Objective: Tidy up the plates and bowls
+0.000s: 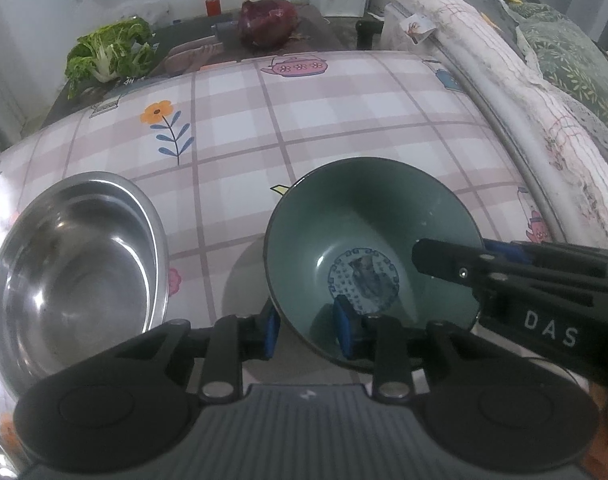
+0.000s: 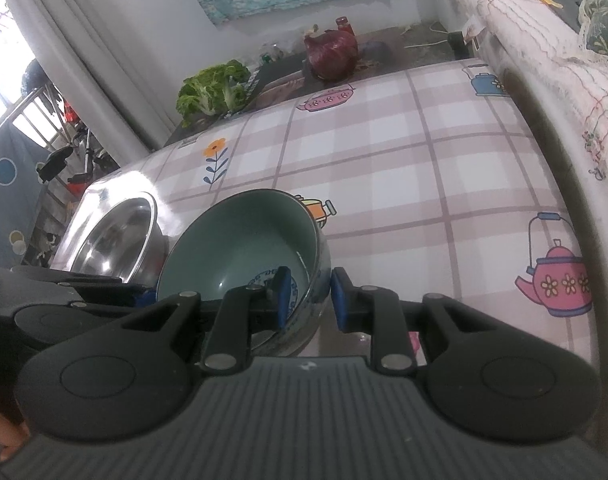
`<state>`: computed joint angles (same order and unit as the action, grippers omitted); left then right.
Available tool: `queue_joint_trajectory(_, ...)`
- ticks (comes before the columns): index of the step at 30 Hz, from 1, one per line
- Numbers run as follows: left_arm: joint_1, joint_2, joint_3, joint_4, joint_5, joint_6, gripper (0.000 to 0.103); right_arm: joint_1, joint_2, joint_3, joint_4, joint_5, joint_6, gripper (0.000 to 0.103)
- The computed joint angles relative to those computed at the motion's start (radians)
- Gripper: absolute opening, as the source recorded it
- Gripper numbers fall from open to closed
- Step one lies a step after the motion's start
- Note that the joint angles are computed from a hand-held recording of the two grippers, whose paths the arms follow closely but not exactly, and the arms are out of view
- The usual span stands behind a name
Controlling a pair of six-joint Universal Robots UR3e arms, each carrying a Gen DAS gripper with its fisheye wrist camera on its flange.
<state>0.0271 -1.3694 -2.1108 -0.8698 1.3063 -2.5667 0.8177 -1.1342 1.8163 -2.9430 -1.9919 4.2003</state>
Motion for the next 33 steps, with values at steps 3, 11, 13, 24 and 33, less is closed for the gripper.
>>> queue_joint_trajectory(3, 0.0, 0.007, -0.006, 0.002, 0.001, 0.004, 0.029, 0.003, 0.004, -0.008, 0.008, -0.006, -0.003, 0.022)
queue_joint_trajectory(11, 0.01, 0.019, 0.0, -0.02, -0.013, 0.009, 0.029, 0.01, 0.005, -0.02, 0.027, -0.018, -0.002, 0.022)
queue_joint_trajectory(13, 0.013, 0.027, -0.003, -0.024, -0.018, 0.012, 0.029, 0.011, 0.005, -0.021, 0.031, -0.02, 0.001, 0.022)
queue_joint_trajectory(24, 0.02, 0.051, 0.001, -0.049, -0.036, 0.018, 0.029, 0.019, -0.014, -0.014, 0.042, -0.037, 0.016, 0.022)
queue_joint_trajectory(33, 0.024, 0.062, 0.008, -0.068, -0.047, 0.019, 0.029, 0.026, -0.026, -0.01, 0.05, -0.05, 0.023, 0.022)
